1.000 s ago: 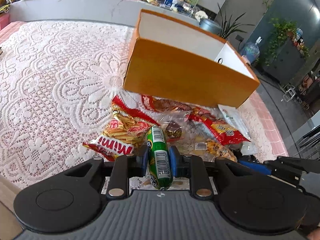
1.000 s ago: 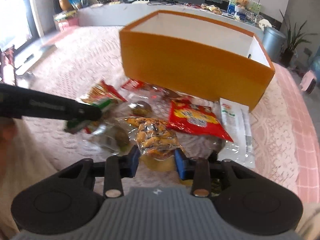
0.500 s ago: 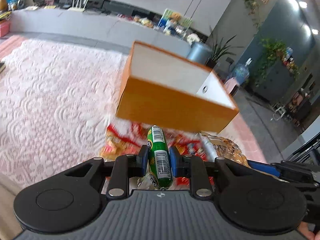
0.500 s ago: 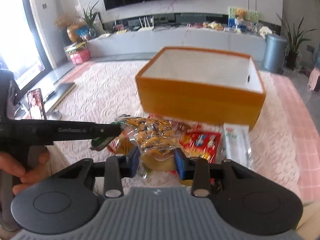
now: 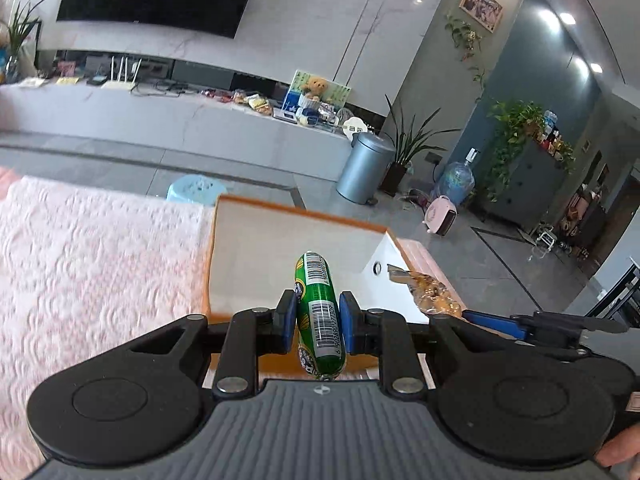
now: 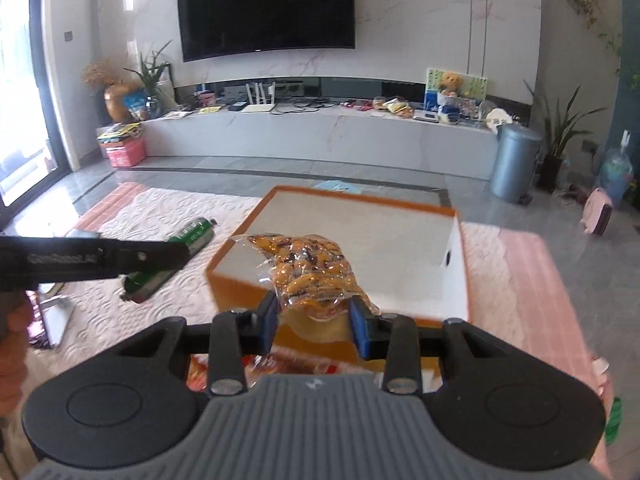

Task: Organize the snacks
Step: 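Lift the green stick and nut bag with both grippers over the orange box, then open both grippers to drop the green stick and nut bag into the box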

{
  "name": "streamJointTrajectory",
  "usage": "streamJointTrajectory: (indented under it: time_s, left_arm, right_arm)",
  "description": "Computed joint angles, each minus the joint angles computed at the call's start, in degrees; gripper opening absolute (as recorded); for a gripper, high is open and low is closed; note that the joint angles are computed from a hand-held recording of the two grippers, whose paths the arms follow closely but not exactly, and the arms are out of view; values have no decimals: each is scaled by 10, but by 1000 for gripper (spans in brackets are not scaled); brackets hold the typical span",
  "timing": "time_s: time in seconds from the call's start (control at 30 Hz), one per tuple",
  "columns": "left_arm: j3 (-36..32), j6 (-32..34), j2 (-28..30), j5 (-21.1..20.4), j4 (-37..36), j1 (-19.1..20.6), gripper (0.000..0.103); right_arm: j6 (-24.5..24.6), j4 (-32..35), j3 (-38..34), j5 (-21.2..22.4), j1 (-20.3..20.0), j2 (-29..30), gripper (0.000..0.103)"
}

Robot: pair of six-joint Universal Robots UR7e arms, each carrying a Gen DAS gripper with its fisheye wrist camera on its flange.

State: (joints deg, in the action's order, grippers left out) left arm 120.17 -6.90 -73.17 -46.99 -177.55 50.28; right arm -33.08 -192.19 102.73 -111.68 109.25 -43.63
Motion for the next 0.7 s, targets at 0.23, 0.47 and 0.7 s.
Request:
streamJointTrajectory:
  time_s: [0.23, 0.47, 0.7]
  left_arm:
    - [-76, 26, 46, -30, 45, 35, 25]
    - [-147, 46, 93, -44, 116, 75, 25]
    - [-185, 45, 121, -61, 182, 113, 25]
  right_arm:
    - [-19, 56, -114, -33, -6, 59, 35]
    - [-22, 143, -221, -67, -18, 124, 35]
    - [-20, 251, -320, -103, -32, 185, 35]
